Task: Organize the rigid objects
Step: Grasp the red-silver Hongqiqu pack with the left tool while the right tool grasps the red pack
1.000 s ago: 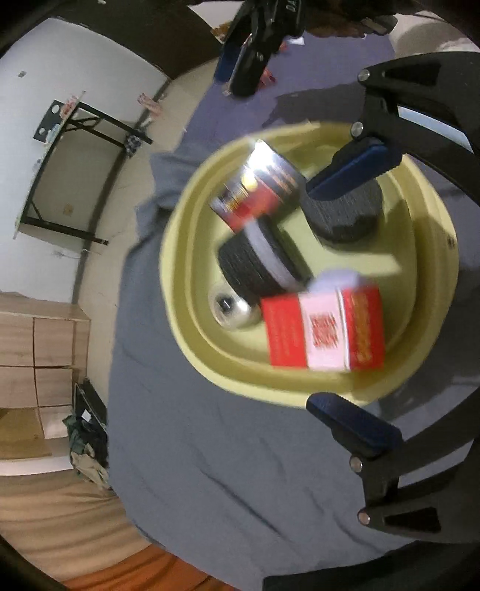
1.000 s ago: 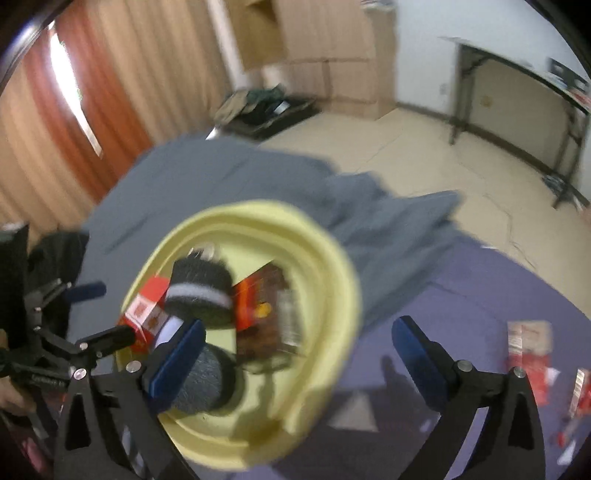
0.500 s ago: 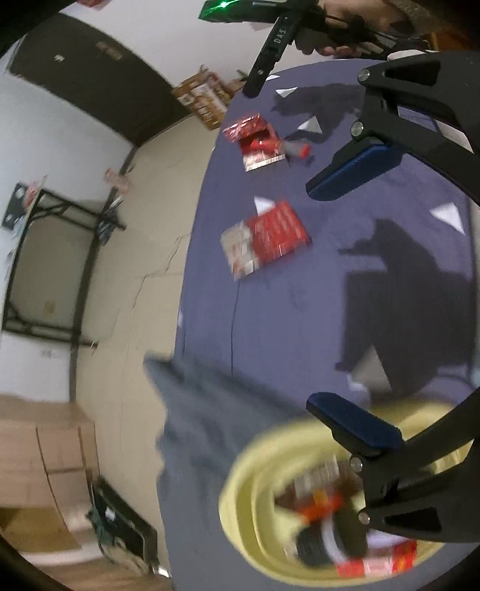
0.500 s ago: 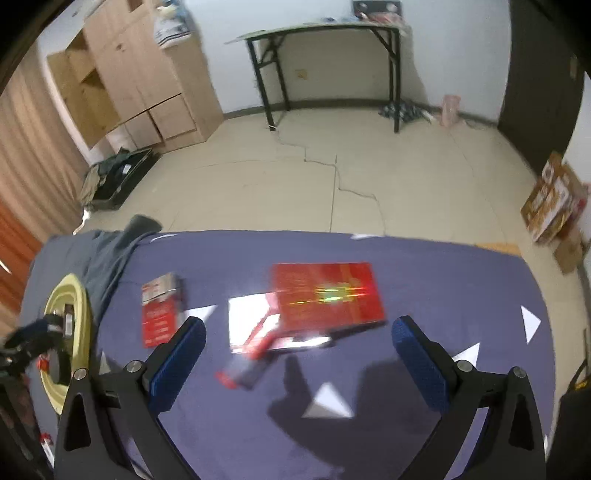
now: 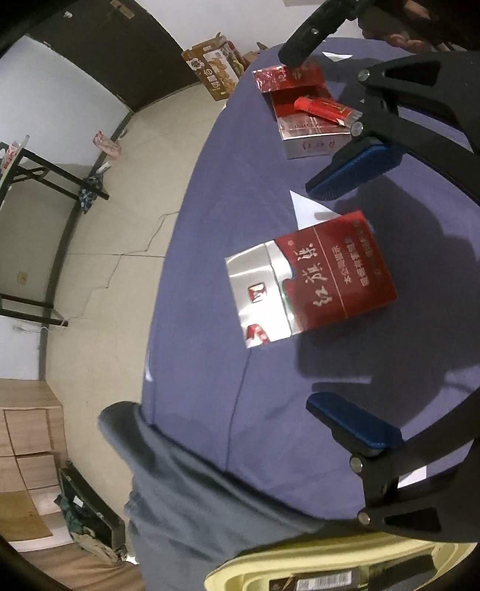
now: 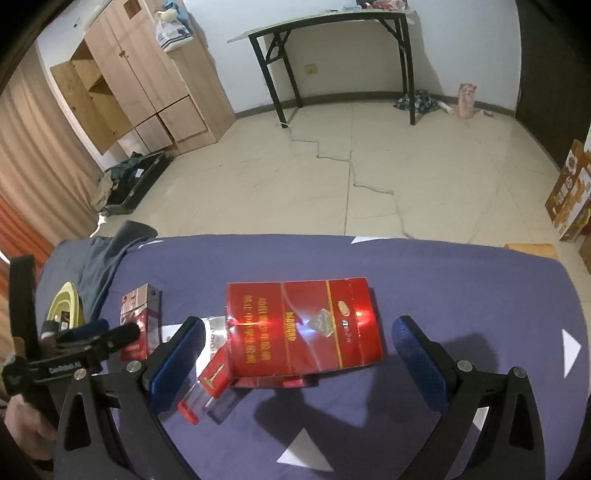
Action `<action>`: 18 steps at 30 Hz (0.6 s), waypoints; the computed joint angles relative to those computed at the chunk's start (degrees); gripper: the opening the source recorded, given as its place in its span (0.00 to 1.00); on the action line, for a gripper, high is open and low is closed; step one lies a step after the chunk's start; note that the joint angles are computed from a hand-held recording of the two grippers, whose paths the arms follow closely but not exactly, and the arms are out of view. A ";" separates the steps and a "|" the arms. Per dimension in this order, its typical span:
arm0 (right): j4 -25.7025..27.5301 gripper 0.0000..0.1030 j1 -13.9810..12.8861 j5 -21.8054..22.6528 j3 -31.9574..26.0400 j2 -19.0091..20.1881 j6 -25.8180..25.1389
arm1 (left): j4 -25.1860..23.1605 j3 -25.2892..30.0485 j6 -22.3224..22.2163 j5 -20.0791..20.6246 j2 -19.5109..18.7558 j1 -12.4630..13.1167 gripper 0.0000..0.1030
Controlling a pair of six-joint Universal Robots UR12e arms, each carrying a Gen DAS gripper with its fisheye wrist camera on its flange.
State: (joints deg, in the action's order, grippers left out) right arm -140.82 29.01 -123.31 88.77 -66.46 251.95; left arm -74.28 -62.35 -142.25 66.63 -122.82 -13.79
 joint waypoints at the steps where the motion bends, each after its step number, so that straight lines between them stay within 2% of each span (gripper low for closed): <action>1: -0.85 1.00 -0.19 0.45 0.81 -0.31 0.29 | 0.03 -0.16 0.17 0.09 -0.04 -0.07 1.00; 4: -3.84 1.00 -0.72 2.47 2.38 -0.57 0.34 | 0.12 -0.49 0.20 0.40 -0.16 -0.06 1.00; 9: -5.82 1.00 -1.00 3.95 3.90 -1.18 -0.55 | 2.24 -1.49 0.00 -0.28 -0.08 -0.29 0.97; 10: -6.42 0.98 -1.01 3.82 4.14 -1.21 -0.69 | 2.83 -1.83 -0.18 -0.99 0.06 -0.11 0.83; 11: -6.40 0.94 -0.88 3.05 4.25 -1.23 -0.71 | 3.15 -1.90 0.00 -1.28 0.05 -0.01 0.65; 12: -6.16 0.89 -0.69 2.24 4.29 -1.21 -0.60 | 2.52 -1.59 0.80 -1.56 -0.08 0.11 0.65; 16: -7.00 0.89 -0.19 0.07 5.58 -1.72 1.01 | -1.86 0.56 3.21 -2.87 -0.59 0.85 0.62; 18: -5.72 0.89 1.08 -4.16 6.27 -2.60 3.41 | -2.71 0.87 5.19 -4.32 -0.18 1.54 0.62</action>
State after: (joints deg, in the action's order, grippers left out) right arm -146.53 30.09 -127.47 95.05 -69.06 255.36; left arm -76.99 -61.48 -137.05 62.31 -123.00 -12.25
